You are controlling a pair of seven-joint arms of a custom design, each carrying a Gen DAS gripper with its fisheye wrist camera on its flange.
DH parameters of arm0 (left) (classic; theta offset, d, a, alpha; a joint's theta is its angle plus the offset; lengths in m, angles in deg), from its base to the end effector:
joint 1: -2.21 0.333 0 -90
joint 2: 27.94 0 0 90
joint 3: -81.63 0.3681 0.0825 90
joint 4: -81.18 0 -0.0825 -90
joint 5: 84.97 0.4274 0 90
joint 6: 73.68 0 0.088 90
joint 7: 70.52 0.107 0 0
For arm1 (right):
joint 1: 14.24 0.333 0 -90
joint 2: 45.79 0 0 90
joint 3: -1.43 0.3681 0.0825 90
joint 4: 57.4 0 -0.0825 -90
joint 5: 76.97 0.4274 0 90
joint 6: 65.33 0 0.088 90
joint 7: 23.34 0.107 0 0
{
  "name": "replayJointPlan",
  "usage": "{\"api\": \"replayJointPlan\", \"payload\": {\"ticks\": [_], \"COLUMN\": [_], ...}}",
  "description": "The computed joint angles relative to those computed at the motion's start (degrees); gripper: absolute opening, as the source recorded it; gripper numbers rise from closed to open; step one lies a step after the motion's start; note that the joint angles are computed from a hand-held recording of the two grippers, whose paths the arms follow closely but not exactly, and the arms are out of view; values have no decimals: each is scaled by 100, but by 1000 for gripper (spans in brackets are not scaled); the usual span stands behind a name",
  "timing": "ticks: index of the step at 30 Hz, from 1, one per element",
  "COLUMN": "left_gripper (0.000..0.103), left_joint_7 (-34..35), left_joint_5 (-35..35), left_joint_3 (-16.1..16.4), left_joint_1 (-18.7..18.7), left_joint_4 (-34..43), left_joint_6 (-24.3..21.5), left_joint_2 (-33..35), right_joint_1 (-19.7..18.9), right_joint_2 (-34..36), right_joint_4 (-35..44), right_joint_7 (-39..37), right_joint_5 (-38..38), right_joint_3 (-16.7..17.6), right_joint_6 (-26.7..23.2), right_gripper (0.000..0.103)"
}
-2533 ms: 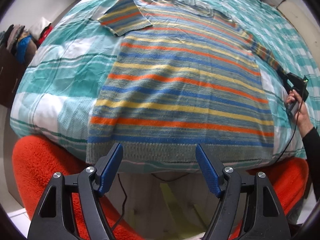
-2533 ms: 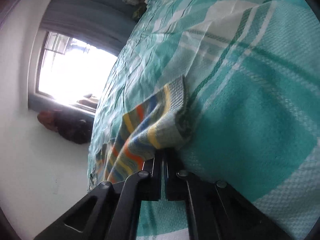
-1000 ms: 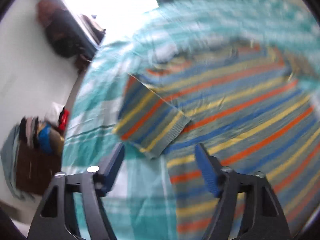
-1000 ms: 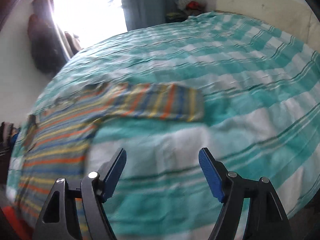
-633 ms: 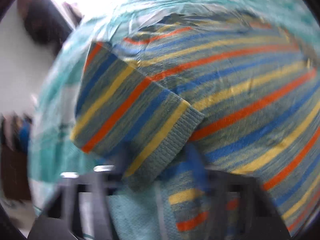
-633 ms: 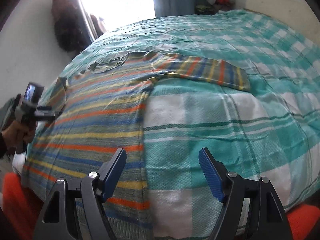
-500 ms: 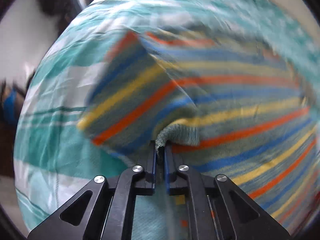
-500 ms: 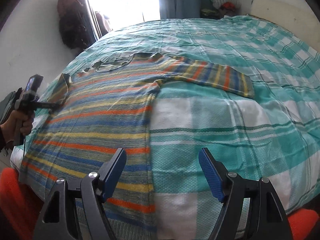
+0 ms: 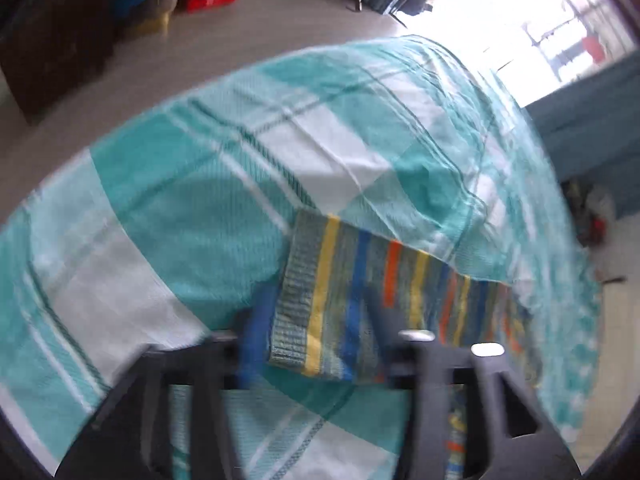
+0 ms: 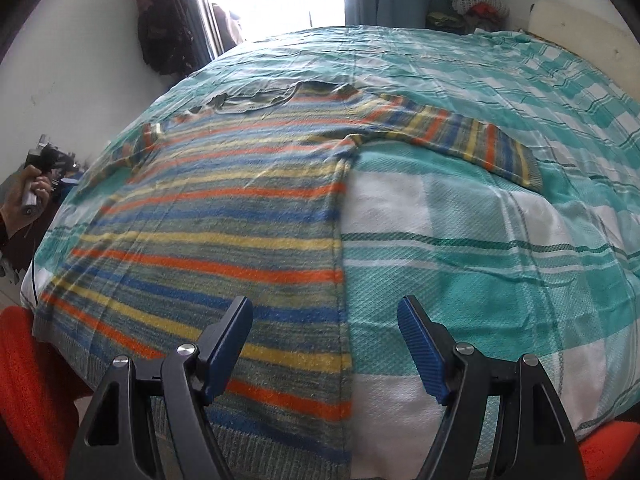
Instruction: Fold small clothes
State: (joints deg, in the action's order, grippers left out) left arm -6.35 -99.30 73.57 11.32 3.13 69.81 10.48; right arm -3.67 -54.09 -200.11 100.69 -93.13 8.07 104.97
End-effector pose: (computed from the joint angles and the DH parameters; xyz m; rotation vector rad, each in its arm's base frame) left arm 0.8380 0.0484 0.4016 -2.7142 1.2849 -0.8359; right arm 0.4944 0.1742 0.4311 -1.7935 1.8416 -0.4594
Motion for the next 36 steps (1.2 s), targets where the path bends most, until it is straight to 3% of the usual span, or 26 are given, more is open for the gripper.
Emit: {"api": "replayJointPlan", "payload": {"ticks": [1,3,5,6,8,9,10,11,14,16,18,20,23,25,27,31,36], "left_gripper": [78,81,80,75,35,4,1,1,0,0,1,1,11,47,66,71,81], "left_joint_7": [63,160,267,298,370,637,652,338,-695,-883,-1049,-1152,-1205,-1218,-1333,-993,-210], "left_joint_5": [-156,-343,-313,-243,-102,-252,-102,450,1210,1124,1480,1946,2211,2208,2427,2647,2485], "left_joint_3": [-99,-204,-195,-157,-107,-188,-68,251,871,718,813,929,890,812,867,657,152], "left_joint_1": [73,138,128,74,-1,61,-61,-346,-763,-568,-699,-880,-884,-838,-918,-946,-1123], "left_joint_4": [-236,-541,-614,-596,-492,-358,-326,-495,-723,-809,-641,-445,-447,-543,-1084,-2153,-3571], "left_joint_6": [256,547,414,374,271,80,21,250,152,195,58,-169,-216,-273,15,626,1241], "left_joint_2": [-95,-207,-227,-216,-146,-70,-88,-235,-401,-378,-295,-200,-215,-337,-778,-1655,-2838], "right_joint_1": [-29,-41,-4,27,45,46,50,49,-65,-93,26,94,107,50,-80,-384,-405], "right_joint_2": [-1,8,28,52,77,94,105,128,144,150,204,224,209,145,45,-169,-227], "right_joint_4": [6,8,20,41,67,82,93,116,190,219,231,224,180,153,117,72,33], "right_joint_7": [48,116,108,67,60,73,86,106,483,751,588,488,489,657,988,1778,1706], "right_joint_5": [-93,-186,-165,-130,-149,-186,-218,-277,-777,-1047,-794,-633,-598,-736,-1050,-1914,-2014], "right_joint_3": [41,71,55,38,34,43,48,62,166,171,47,-27,-72,-60,-6,154,94], "right_joint_6": [-29,-44,-48,-53,-56,-52,-59,-88,-266,-379,-485,-562,-596,-612,-610,-656,-492], "right_gripper": [74,74,74,74,74,74,74,74,74,74,74,74,74,74,79,83,83]}}
